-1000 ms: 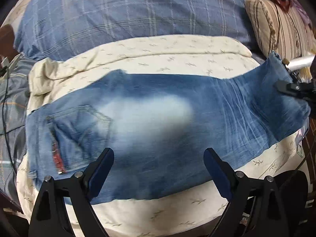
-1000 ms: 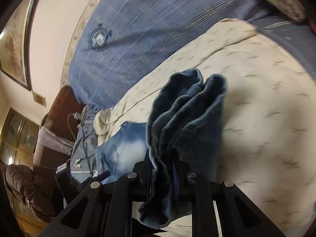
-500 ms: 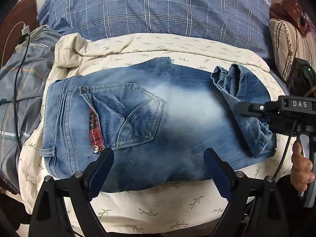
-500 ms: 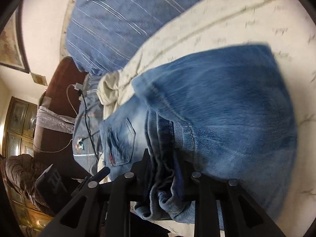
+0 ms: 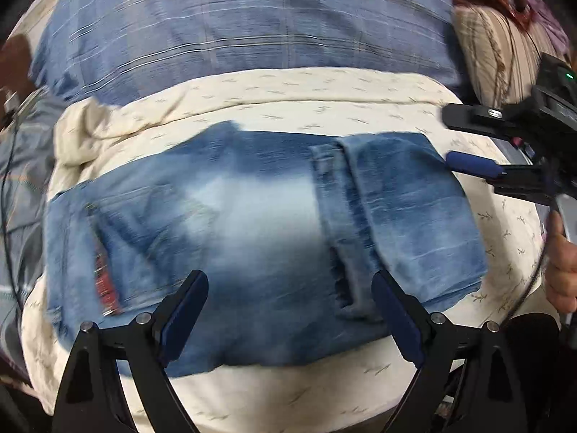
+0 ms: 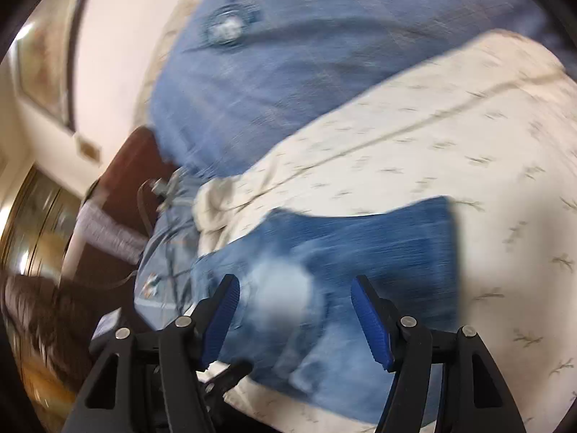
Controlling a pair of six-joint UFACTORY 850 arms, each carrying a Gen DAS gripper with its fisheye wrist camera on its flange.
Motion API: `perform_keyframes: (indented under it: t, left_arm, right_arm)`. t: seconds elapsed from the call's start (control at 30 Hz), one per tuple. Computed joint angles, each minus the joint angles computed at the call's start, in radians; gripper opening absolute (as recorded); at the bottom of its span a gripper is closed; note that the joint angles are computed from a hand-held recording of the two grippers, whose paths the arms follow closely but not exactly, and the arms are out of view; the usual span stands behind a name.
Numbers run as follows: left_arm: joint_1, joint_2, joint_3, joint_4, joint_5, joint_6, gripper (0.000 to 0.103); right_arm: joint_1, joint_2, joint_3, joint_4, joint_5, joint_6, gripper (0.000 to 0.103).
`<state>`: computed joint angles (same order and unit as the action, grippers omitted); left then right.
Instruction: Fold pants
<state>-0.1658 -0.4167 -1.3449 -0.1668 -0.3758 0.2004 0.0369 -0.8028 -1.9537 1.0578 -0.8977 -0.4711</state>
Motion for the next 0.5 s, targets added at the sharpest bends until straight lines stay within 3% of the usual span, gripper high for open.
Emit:
perform_keyframes:
  t: [0.07,0.13,0.2,0.3,0.5]
  left_arm:
    - [-0.022,-0.032,-0.025,0.016,-0.004,-0.003,0.093]
    - [-0.049,-0.078,-0.057,0.168,-0.011,-0.128,0.093]
    - [-0.056,-0.123,-0.093,0.225,-0.038,-0.188,0.094]
    - [-0.037,-0.118,-0.101,0.122,-0.057,-0.123,0.094]
    - [0.017,0.009,0.009,0.140,0.011,-0.118,0.094]
  right_arm:
    - [-0.011,-0.032,-0.018,0.015,-0.005,0.028,0.068]
    - [-0.016,-0.065,-0.038,0.018,-0.001,0.059,0.068]
    - [-0.017,-0.119,-0.081,-0.010,-0.023,0.121,0.067]
    - [-0.021,-0.128,-0.084,0.040,-0.031,0.101,0.067]
    - [-0.011,-0.046,0.026,0.152,0.021,-0.064,0.067]
